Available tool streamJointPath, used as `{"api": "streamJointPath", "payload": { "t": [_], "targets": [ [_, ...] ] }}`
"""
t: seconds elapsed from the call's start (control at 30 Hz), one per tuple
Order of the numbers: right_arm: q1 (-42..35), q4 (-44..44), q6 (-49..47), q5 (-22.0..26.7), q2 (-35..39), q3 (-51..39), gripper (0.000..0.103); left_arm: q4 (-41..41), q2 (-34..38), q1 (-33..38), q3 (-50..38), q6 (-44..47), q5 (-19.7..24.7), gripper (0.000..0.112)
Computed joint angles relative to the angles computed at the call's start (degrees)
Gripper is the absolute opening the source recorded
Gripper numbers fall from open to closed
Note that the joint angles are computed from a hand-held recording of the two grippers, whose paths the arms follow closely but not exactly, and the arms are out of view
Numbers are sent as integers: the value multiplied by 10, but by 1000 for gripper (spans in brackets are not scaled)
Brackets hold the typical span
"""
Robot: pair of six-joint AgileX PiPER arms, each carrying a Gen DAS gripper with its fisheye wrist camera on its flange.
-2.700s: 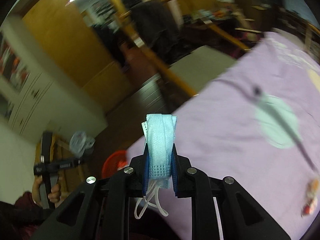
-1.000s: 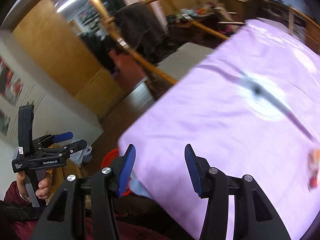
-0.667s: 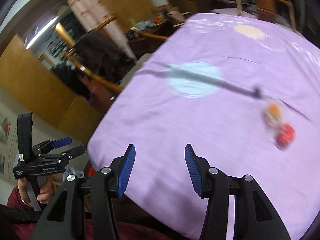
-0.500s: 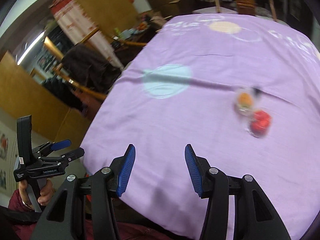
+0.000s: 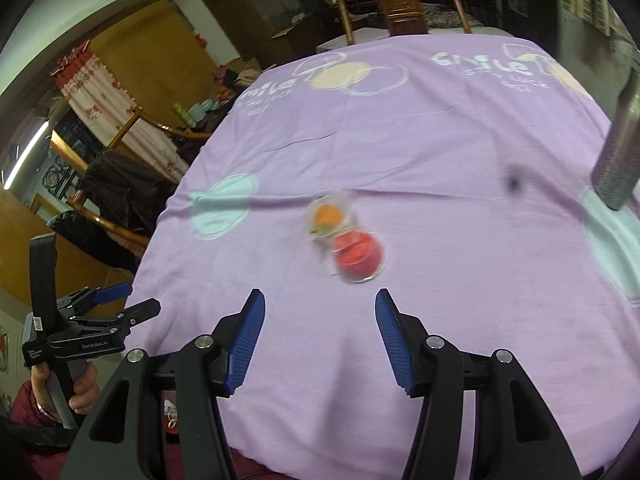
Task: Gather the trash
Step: 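Move both tools back over the two cups on the table, then grasp the clear orange-filled cup with the left tool while the right approaches the red cup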
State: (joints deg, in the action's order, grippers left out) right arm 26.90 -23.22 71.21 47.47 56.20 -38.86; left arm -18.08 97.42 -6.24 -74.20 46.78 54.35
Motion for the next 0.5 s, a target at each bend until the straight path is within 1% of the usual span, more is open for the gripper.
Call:
{"api": "streamJointPath", "payload": {
  "t": [0.1,0.2,0.3,0.37,0.43,0.5],
  "targets": [
    [-50,31,-63,9,-37,27,58,27,-5,-49,10,-44,-22,89],
    [-102,71,-124,8,-59,48,58,49,-5,-81,13,-63,-30,89],
    [-113,70,-115,2,-61,63,58,63,3,-102,11,-66,-40,90],
    [-114,59,-96,-3,-50,66,58,74,14,-113,-2,-72,-38,90],
    [-109,49,-77,-12,-38,66,59,77,25,-119,-14,-69,-38,90],
    [-93,30,-59,-6,-19,58,62,77,39,-122,-28,-64,-35,91]
  ]
}}
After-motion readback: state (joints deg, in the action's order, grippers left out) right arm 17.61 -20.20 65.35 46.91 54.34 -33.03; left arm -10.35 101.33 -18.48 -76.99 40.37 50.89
